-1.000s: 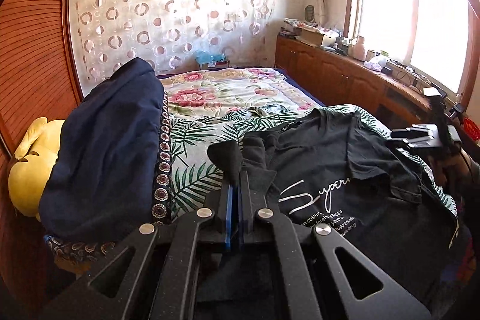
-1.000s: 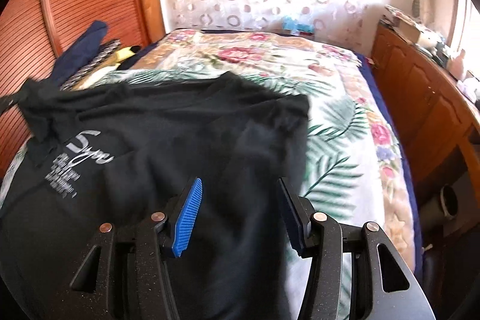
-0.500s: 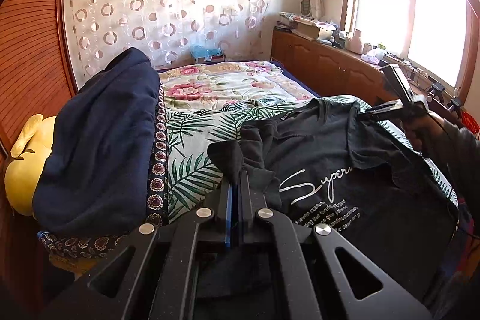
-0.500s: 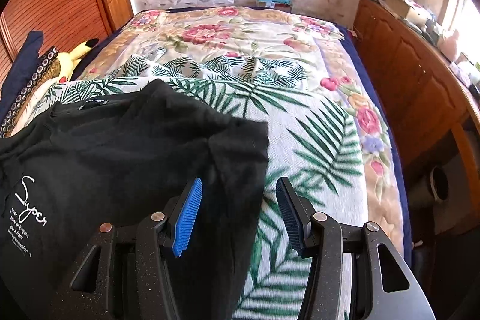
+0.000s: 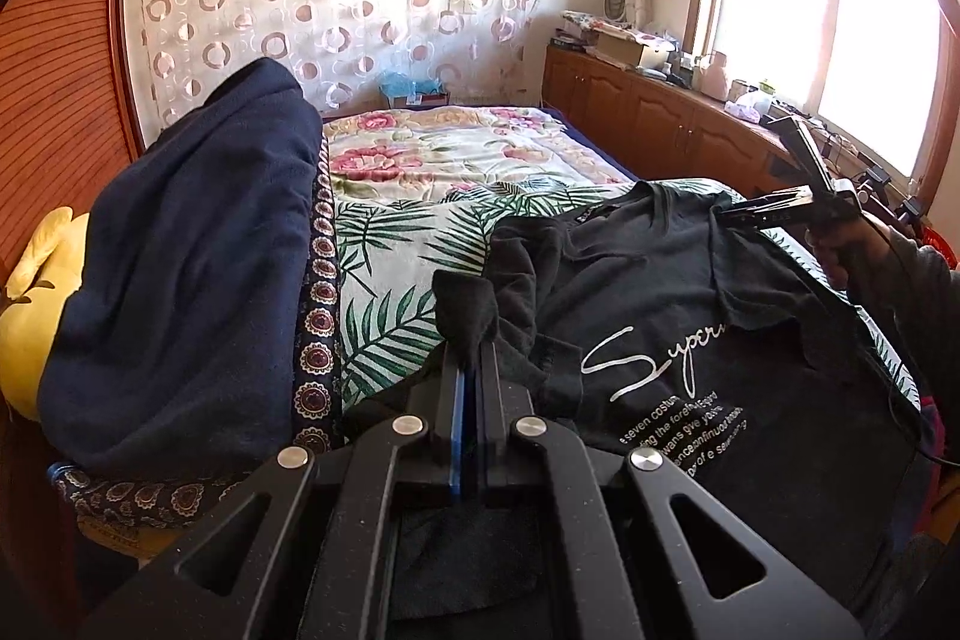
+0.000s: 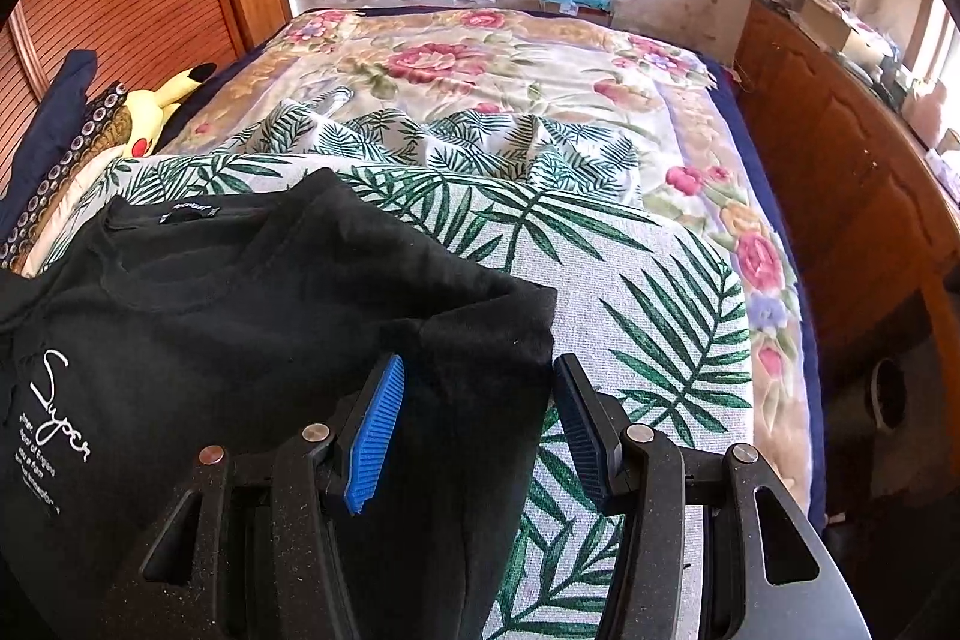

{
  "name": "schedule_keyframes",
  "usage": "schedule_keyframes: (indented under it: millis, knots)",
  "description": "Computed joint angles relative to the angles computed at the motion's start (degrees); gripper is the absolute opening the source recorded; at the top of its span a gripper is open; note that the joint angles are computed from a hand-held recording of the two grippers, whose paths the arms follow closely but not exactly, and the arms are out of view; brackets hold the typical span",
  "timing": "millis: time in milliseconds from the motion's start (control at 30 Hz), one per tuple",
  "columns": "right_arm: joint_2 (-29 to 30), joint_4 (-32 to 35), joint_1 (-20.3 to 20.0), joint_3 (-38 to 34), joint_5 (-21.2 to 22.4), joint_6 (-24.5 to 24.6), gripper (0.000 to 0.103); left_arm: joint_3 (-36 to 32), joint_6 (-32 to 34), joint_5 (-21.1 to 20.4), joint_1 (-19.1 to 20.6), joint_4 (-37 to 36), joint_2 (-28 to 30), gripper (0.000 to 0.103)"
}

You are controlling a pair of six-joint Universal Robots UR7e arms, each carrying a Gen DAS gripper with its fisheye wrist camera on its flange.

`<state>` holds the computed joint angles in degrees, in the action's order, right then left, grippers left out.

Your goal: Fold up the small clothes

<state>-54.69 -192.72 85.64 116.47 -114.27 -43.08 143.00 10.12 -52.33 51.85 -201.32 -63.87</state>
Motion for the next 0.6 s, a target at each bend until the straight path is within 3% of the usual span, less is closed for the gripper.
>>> schedule_keyframes:
  millis: [67, 100, 133, 167, 300, 600]
  knots:
    - [-0.19, -0.05, -0.12, 0.22, 0.69, -0.29, 0.050, -0.19, -0.04, -0.44, 0.48, 0.15, 0.16, 0.003]
    - [-0.32, 0.03, -0.22, 0.38, 1.22, -0.55, 0.042, -0.44, 0.01, -0.67, 0.74, 0.67, -0.06, 0.003]
    - [-0.51, 0.35, -0.27, 0.58, 1.85, -1.08, 0.032, -0.56, 0.01, -0.91, 0.95, 0.82, -0.04, 0.003]
    - [-1.01, 1.92, -0.32, 0.75, 2.80, -1.54, 0.006, -0.68, 0.04, -1.09, 1.08, 1.03, -0.01, 0.003]
    - [0.79, -2.37, 1.40, 1.29, -0.49, -3.90, 0.006, -0.06, -0.27, -1.16, 0.60, 0.51, -0.59, 0.003]
    - [-6.38, -18.88, 2.88, 15.53, 9.31, -5.67, 0.006, 7.33, -2.94, 1.23, -5.11, -3.56, -6.48, 0.003]
